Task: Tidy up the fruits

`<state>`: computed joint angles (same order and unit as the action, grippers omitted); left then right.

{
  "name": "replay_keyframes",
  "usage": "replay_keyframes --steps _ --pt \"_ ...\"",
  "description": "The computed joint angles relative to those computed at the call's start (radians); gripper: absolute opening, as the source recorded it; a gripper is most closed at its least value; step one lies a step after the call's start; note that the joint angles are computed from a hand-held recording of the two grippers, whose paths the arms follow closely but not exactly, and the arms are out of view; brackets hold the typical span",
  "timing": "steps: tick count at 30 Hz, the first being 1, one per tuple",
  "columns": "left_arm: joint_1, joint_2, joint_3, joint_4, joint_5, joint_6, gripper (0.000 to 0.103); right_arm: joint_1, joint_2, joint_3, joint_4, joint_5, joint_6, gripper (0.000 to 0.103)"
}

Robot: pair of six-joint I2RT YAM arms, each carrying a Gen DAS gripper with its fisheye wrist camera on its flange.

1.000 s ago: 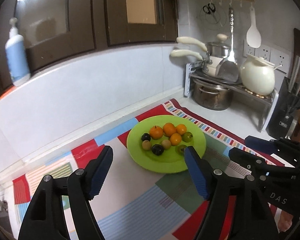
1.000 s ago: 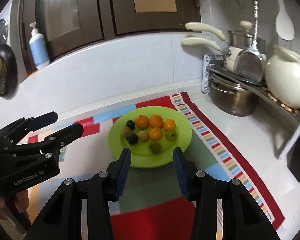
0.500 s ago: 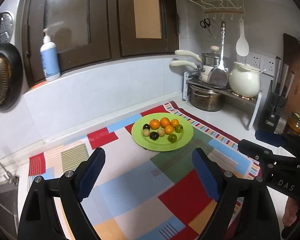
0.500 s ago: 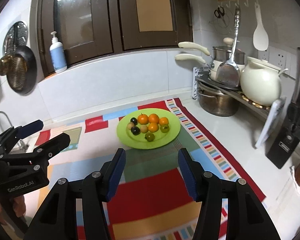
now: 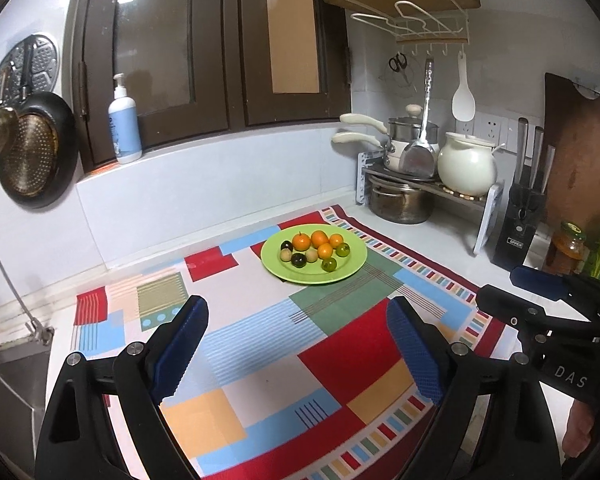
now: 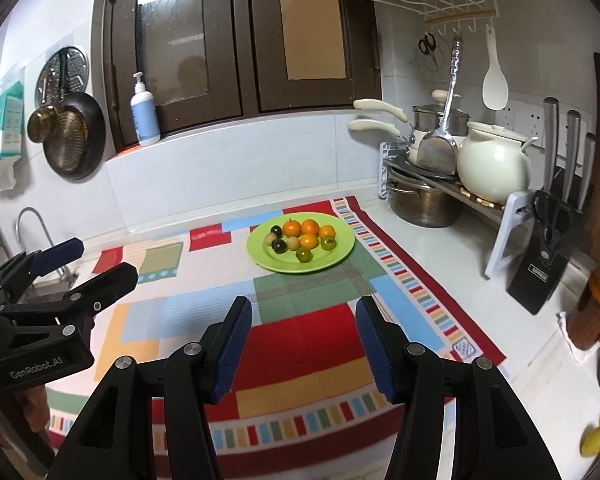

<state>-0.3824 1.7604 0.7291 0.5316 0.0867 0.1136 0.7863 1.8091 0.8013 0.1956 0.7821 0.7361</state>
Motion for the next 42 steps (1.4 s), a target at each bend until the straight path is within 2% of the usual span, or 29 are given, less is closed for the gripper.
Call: replay_keyframes --steps 3,12,31,42 --pt "-0.005 -0.037 -0.041 0.011 -0.012 -0.008 0.091 0.034 -0.022 -0.018 -0.022 0.025 0.023 0.055" --pt "-0.025 -0.117 -0.126 0.028 -0.053 -0.019 0.1 0.092 -0.06 -0.054 -0.044 0.059 0.059 0.055" --pt "-0.051 -0.169 -0.181 0.039 -0.086 -0.031 0.101 0.121 -0.088 -0.088 -0.058 0.077 0.085 0.055" --pt "-0.04 -0.183 -0.187 0.032 -0.072 -0.036 0.101 0.136 -0.085 -0.084 -0.069 0.086 0.096 0.055"
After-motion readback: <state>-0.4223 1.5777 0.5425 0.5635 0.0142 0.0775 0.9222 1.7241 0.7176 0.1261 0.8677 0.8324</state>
